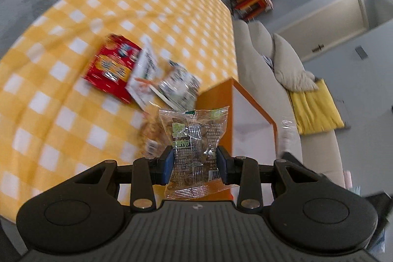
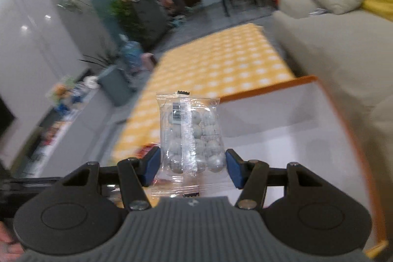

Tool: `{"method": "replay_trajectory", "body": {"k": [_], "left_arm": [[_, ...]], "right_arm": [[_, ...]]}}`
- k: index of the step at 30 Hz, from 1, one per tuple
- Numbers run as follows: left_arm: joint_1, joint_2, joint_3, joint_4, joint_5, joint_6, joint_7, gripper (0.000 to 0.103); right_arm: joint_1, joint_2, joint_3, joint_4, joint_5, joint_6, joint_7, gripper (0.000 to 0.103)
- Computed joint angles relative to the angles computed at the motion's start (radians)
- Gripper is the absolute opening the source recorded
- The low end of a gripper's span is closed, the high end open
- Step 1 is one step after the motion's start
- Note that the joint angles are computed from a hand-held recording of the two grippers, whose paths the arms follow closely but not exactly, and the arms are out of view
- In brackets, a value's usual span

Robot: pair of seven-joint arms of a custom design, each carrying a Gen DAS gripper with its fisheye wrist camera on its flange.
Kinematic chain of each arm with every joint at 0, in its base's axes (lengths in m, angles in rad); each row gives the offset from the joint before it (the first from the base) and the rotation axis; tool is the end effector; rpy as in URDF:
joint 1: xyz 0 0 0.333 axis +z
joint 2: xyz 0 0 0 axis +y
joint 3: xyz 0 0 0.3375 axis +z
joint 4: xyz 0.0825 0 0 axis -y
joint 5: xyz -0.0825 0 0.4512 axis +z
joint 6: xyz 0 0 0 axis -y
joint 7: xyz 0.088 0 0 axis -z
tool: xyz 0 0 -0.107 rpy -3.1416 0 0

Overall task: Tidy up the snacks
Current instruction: 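Carry both packs over the box and release the white-ball tray from the right gripper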

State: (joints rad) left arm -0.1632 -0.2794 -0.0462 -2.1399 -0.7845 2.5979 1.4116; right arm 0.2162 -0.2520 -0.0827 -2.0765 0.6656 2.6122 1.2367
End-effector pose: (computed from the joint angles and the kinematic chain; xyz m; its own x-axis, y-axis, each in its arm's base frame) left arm 0.5675 -0.1087 0.6047 0.1727 -0.6621 0.7292 -0.7602 -0.5603 -0.3287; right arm 0.5874 0.0606 0.6285 0.1922 -0.8918 -0.4097 -0.7032 0.1660 -0.6913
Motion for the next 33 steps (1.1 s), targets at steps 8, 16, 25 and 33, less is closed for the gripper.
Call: {"method": "replay_trajectory", "body": {"k": [8,16,25,33], "left_arm": [[-0.011,0.06,-0.03,0.064,0.037,-0.06,0.0,0.041],[-0.003,0.084,-0.042,0.084,0.023,-0.092,0.025,0.041],[0.011,0.103,-0.048,0.099,0.028,-0.119,0.023,0.041],[0.016,0.103,-0.053,0.105,0.034,-0.126,0.022,0.041]], "right_arm": [[-0.074,0.165,0.031,0.119,-0.184,-0.149,0.189,0.056],[-0.125,0.349,0.055,0.3,-0.132,-0.371,0.232,0.056],[-0.182,0.421,0.088,0.37,-0.043,-0.486,0.202,0.065],[-0.205,0.363,0.074,0.315,0.047,-0.448,0.142,0.066]]}}
